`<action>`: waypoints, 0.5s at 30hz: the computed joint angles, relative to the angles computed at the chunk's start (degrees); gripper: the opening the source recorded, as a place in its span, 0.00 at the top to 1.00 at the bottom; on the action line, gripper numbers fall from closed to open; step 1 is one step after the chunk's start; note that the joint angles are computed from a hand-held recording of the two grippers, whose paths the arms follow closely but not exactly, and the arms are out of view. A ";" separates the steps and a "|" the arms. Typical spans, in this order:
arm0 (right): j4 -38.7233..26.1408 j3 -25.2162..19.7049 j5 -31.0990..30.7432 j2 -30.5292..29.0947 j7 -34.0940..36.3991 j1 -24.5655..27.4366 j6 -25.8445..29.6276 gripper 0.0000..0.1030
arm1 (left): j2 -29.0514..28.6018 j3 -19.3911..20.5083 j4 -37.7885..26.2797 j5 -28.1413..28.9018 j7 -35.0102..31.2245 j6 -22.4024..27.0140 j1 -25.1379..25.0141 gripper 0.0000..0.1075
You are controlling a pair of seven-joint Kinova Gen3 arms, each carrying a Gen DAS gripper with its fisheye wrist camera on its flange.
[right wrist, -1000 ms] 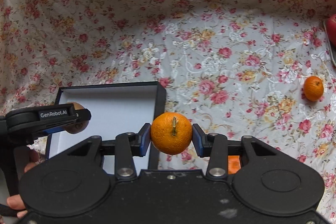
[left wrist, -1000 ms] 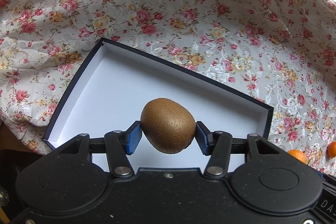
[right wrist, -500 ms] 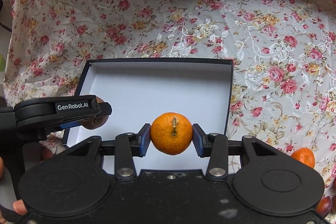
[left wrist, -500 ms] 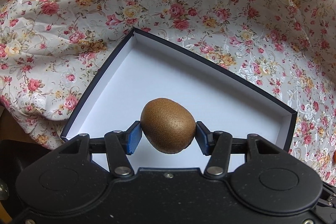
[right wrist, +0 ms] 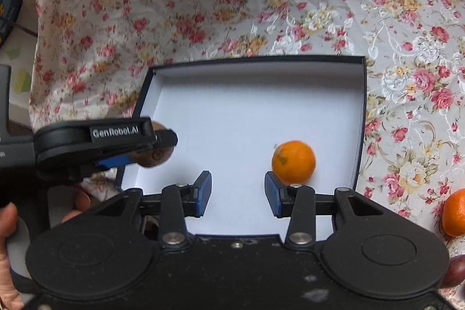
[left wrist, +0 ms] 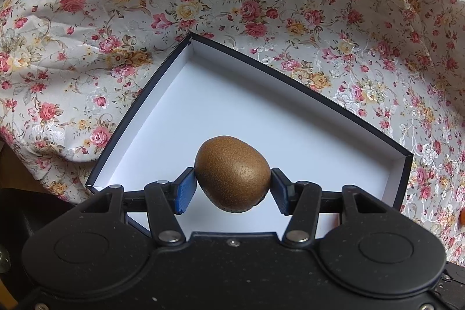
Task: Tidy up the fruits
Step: 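Open the right tool to drop the mandarin while the left tool releases the kiwi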
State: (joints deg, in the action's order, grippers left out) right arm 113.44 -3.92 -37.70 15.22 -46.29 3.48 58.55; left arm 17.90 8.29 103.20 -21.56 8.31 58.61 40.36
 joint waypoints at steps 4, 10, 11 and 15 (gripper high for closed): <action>1.08 3.16 6.61 -2.56 -3.51 -7.67 -4.58 0.55 | 0.62 -0.20 -1.55 -2.90 1.61 3.05 2.09 0.45; 0.24 -0.46 12.50 -2.84 -7.68 -6.59 -7.16 0.55 | 1.96 0.04 -3.95 -5.57 2.57 7.11 3.81 0.44; 0.33 -0.47 12.42 -3.04 -7.55 -6.37 -7.48 0.55 | 1.92 0.10 -3.82 -5.23 2.31 6.61 3.54 0.44; 0.19 -0.38 13.37 -3.59 -7.88 -6.31 -8.01 0.52 | 1.62 0.09 -3.29 -4.21 1.42 4.98 2.70 0.44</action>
